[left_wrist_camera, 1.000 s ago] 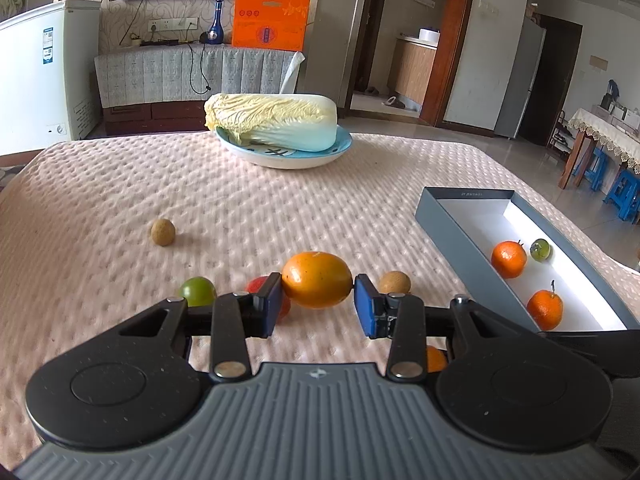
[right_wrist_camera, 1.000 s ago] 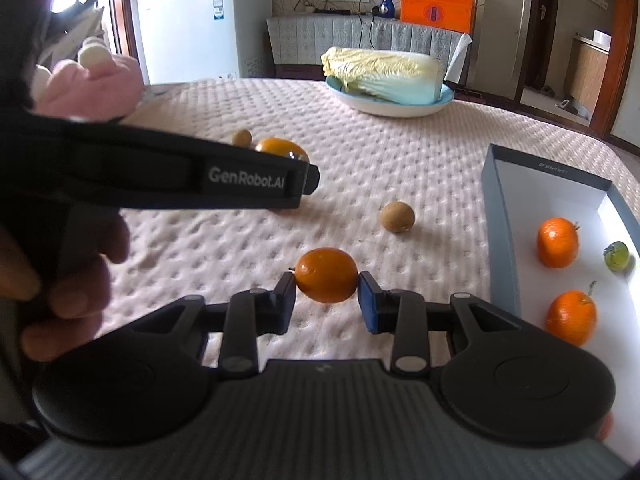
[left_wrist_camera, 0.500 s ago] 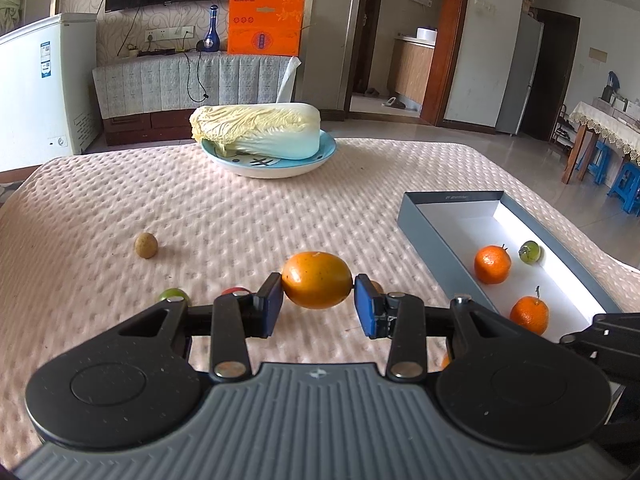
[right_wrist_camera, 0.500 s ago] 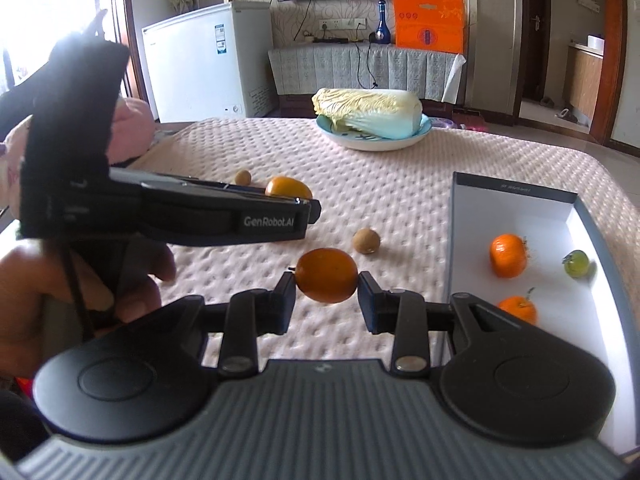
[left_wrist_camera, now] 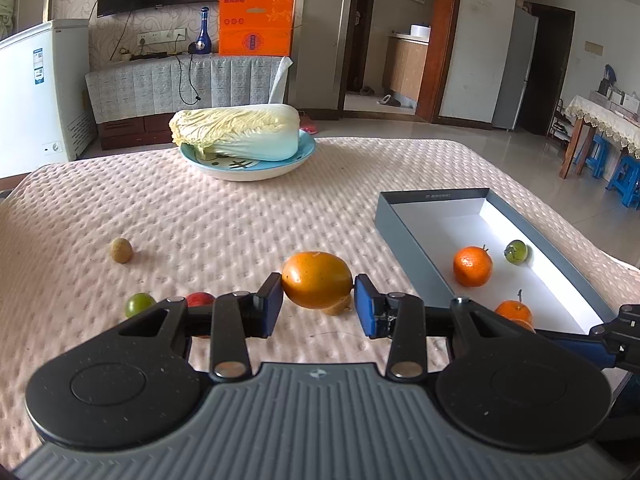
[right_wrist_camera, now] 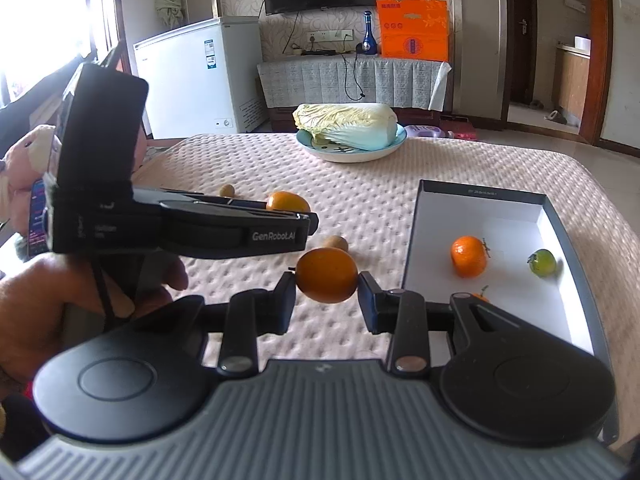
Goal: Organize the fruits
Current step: 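Carry the orange with the left gripper while the right gripper carries its orange to the box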
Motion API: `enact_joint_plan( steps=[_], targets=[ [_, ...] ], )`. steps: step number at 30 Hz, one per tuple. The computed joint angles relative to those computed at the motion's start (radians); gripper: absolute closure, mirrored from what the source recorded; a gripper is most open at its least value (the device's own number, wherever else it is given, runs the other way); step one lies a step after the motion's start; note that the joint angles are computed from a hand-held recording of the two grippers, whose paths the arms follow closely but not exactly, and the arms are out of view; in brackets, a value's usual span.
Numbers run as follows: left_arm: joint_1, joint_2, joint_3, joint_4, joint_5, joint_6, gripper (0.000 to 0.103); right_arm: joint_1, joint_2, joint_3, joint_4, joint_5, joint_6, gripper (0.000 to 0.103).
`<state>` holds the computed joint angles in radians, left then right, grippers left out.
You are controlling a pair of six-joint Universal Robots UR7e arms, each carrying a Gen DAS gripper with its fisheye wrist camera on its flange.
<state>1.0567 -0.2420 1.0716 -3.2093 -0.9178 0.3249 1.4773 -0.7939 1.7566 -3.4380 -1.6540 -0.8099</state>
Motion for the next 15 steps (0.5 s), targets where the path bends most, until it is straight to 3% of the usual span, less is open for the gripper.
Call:
enact_joint_plan(
  steps=[15],
  targets=[
    [-0.017,0.04,-0.047,0.011,0.02,0.005,0.058,-0.02,-0.03,0.02,-0.011,0.019,0.007,0.066]
  ],
)
